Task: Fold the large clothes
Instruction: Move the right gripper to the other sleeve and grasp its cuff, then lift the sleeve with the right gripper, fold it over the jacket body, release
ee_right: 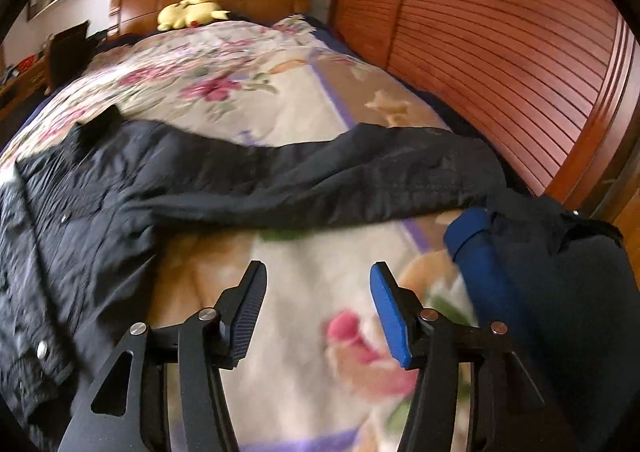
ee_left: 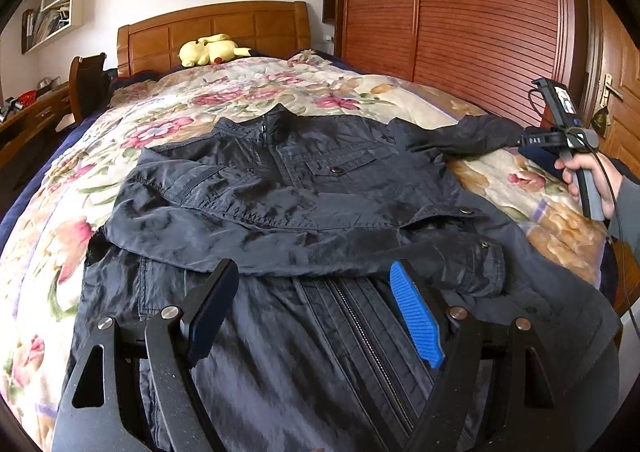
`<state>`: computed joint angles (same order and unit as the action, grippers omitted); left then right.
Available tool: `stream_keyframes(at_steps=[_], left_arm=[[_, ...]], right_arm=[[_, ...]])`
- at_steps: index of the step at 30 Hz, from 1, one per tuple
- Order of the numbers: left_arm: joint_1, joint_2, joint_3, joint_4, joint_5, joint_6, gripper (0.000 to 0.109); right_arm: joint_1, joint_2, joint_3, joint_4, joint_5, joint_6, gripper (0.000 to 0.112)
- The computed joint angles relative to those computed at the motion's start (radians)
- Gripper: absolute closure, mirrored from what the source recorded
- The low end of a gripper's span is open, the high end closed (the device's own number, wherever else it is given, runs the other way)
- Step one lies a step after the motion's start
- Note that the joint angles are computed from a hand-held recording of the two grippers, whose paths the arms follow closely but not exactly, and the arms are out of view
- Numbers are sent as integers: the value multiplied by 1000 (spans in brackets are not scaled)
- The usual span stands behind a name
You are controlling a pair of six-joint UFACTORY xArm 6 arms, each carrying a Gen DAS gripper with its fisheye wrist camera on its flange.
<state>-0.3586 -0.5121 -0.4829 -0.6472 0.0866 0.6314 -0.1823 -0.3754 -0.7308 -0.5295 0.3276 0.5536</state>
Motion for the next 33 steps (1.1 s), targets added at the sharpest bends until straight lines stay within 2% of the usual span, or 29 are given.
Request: stream_keyframes(at_steps=[7, 13, 20, 22, 25, 29, 31, 32, 33], left_arm=[[6, 13, -10, -8, 8, 6, 29], [27, 27, -12, 91, 14, -74, 29], [32, 33, -16, 80, 22, -64, 29], [39, 38, -16, 116, 25, -92, 29], [42, 45, -24, 75, 32, -56, 29], [44, 46, -24, 82, 33, -62, 29], [46, 47, -24, 97, 33, -71, 29], [48, 47, -24, 102, 35, -74, 29], [49, 46, -24, 104, 36, -75, 29]], right_arm=[[-34, 141, -84, 178, -84, -27, 52], [-42, 254, -148, 266, -108, -27, 51], [-56, 350, -184, 604, -140, -192, 51], [-61, 370, -196, 628, -157, -217, 51], [-68, 387, -208, 624, -168, -221, 51], [-73, 405, -229, 543, -177, -166, 51], [-66, 419, -247, 486, -182, -169, 68], [-55, 423, -257, 495, -173, -205, 86], [-48, 424, -264, 532, -164, -247, 98]])
